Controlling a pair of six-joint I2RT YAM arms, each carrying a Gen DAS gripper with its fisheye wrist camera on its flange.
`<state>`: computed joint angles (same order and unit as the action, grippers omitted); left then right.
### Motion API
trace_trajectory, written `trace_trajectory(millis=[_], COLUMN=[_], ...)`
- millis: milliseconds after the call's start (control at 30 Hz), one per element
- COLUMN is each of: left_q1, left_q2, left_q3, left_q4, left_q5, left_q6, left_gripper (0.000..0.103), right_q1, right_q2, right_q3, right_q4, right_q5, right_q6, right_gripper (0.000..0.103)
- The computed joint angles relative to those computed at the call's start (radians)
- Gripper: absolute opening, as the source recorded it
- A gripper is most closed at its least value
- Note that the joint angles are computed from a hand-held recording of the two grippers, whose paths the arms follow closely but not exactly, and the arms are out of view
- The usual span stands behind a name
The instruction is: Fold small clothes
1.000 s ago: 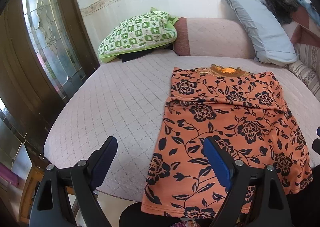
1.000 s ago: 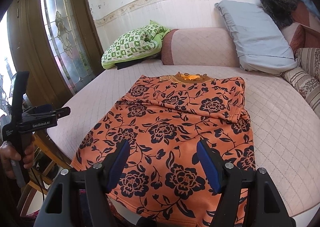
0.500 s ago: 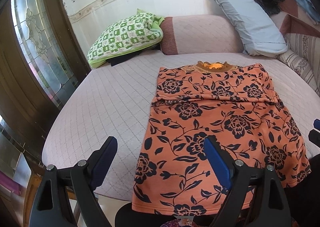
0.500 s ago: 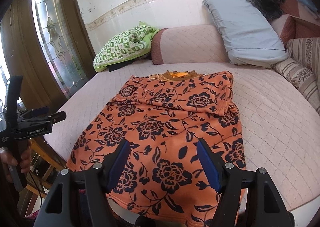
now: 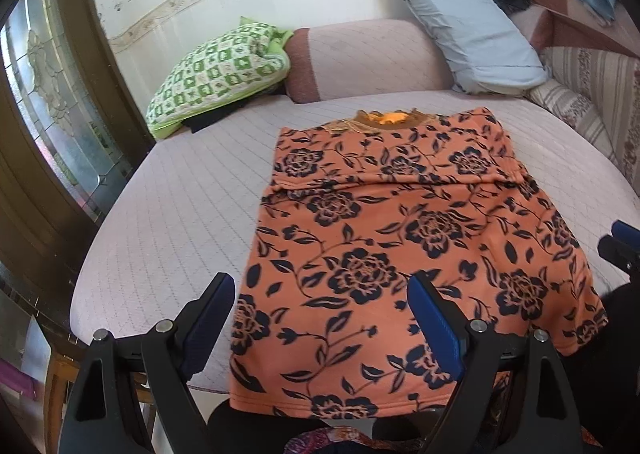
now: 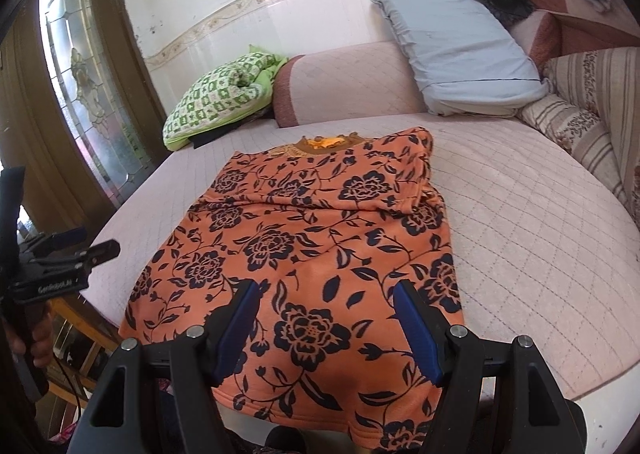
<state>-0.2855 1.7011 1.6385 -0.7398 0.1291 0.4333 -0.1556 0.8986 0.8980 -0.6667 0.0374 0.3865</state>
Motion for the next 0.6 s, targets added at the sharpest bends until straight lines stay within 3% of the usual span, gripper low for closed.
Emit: trace_trajectory(millis=[600], left_q1=[-0.050], left_q2=[-0.041], left_q3=[-0.094], left_q4=[0.002], left_q5=[0.001], left_q6=[0.022], left_gripper=[0.088], right_q1=[-0.074], right_q2=[-0.065], right_q3=[-0.038], right_q4=[-0.045], right_q5=[-0.012], right_q6=[0.014], right_gripper=[0.073])
